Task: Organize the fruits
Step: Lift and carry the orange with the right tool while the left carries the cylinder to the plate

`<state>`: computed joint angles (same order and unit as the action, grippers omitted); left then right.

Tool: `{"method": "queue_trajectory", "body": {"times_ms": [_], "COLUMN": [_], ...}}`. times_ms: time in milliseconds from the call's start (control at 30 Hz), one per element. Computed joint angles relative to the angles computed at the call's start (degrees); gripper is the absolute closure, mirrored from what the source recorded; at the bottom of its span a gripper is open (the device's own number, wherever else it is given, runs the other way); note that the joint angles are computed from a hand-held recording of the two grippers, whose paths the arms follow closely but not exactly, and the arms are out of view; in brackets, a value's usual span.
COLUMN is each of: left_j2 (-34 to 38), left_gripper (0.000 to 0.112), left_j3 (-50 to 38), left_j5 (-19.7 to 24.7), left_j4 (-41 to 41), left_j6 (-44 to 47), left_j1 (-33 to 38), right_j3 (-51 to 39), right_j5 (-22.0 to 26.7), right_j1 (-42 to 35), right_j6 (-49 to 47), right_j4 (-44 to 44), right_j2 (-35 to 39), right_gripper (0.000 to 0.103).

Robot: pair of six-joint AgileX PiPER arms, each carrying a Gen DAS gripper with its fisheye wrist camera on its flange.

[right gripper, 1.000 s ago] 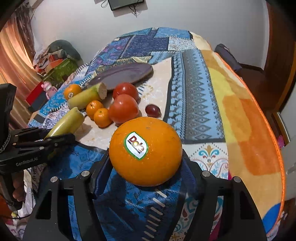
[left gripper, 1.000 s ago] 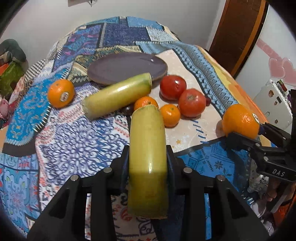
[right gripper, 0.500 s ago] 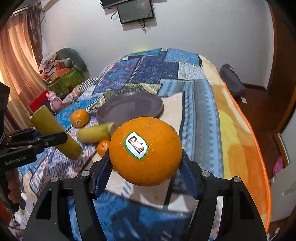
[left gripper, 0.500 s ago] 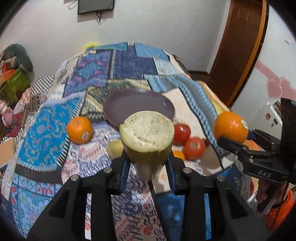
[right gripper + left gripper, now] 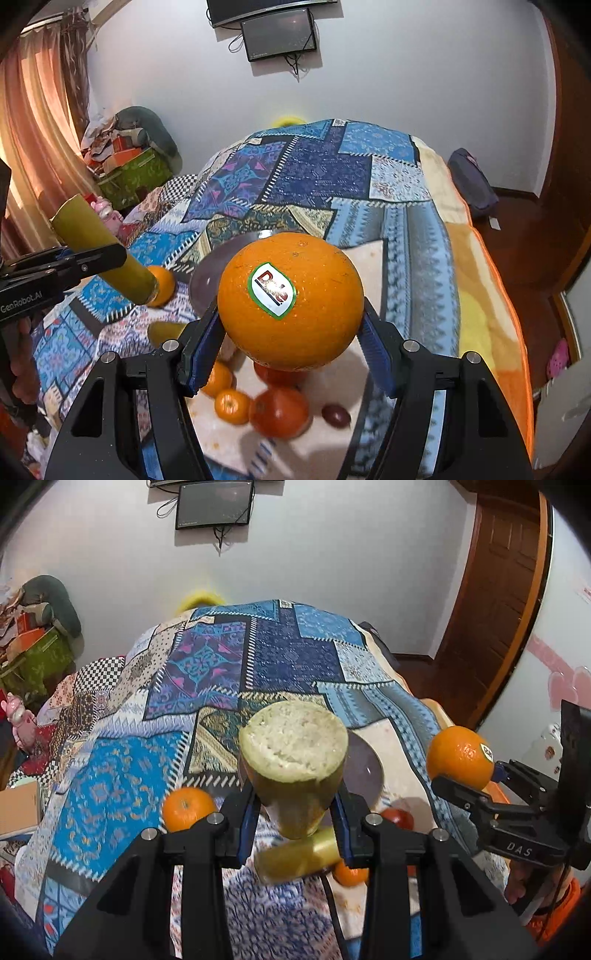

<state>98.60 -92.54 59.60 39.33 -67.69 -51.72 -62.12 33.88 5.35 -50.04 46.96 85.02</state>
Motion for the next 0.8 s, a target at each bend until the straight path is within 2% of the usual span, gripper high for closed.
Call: {"method": "queue_trajectory", "body": {"times_ms": [433, 800], "left_j2": [10.8, 23.38], "left_gripper": [0.077, 0.077], "left_j3": [-10.67, -24.28], "left_j5": [-3.53, -1.73], "left_j4": [-7.42, -15.53], "left_j6": [11.79, 20.1], "left_j1": [9.29, 14.67], "right_j3": [-12.9, -24.29], "right_j5": [-1.67, 2.54], "right_j1": [5.69, 7.31], "right_j6": [9.56, 16.25], "right_j4": [-12.35, -22.06], "right_j2": [12.76, 22.61], "right_gripper": [0.038, 0.038]}}
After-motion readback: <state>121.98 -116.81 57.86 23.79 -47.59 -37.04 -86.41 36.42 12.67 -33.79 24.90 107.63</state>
